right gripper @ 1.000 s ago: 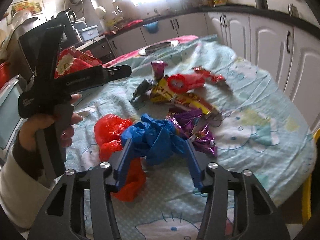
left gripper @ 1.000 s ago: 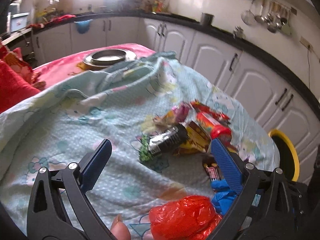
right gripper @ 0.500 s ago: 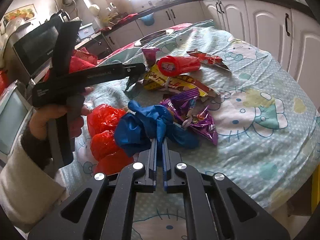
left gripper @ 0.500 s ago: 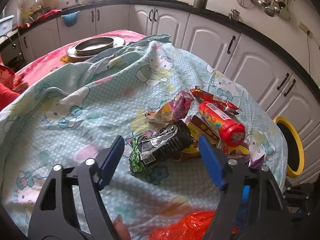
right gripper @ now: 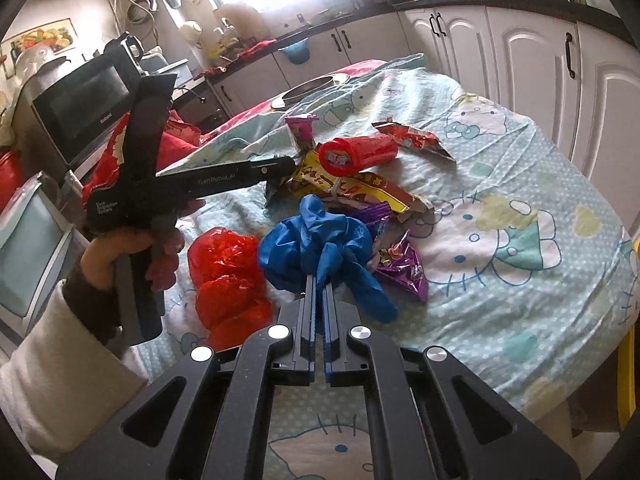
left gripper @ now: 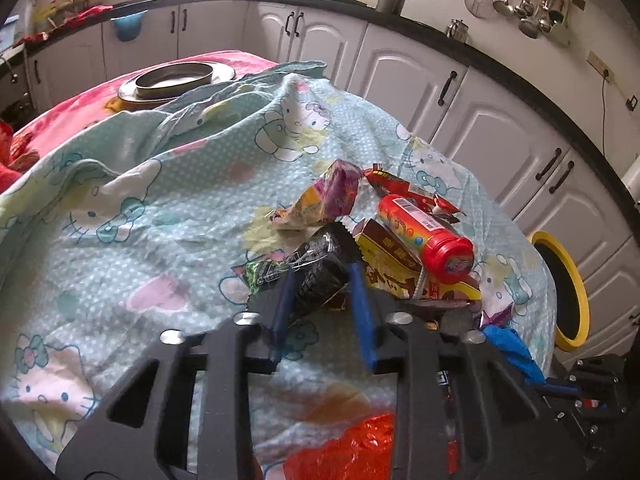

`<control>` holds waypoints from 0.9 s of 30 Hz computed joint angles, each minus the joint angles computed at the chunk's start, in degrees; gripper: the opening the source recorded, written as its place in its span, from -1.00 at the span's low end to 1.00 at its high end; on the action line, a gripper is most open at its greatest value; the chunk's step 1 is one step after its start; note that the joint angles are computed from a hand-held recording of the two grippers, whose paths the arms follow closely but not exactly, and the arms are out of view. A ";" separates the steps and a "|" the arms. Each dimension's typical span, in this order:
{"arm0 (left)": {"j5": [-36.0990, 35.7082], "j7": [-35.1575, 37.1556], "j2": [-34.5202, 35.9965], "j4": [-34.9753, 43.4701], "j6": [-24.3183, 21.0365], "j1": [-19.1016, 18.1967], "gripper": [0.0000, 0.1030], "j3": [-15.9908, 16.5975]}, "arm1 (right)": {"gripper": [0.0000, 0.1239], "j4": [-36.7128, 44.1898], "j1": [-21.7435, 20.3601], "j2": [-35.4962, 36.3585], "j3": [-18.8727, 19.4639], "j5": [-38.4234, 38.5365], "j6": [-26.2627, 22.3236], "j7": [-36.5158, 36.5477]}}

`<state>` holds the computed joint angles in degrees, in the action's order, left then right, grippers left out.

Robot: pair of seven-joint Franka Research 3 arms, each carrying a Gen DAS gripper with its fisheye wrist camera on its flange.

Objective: Collect trash
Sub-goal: 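Grasp the blue plastic bag with the right tool while the left tool grasps a black wrapper, then carry the blue bag and black wrapper over the bin with both tools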

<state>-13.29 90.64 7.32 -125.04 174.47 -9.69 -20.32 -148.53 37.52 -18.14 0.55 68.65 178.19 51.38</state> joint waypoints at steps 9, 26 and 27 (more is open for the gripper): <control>3.22 -3.43 -3.17 -3.35 2.17 -1.92 -0.75 2.06 | -0.97 -0.96 0.93 -2.22 -0.40 -1.31 0.78 -0.21; -20.63 15.93 -9.59 -6.16 4.70 -11.43 -0.79 5.75 | -0.97 -6.80 1.64 -9.64 -2.87 -13.52 3.44 9.87; -21.40 16.57 -9.77 -6.08 4.86 -12.23 -0.79 6.14 | -0.97 -7.13 1.63 -10.08 -3.07 -14.25 3.68 10.51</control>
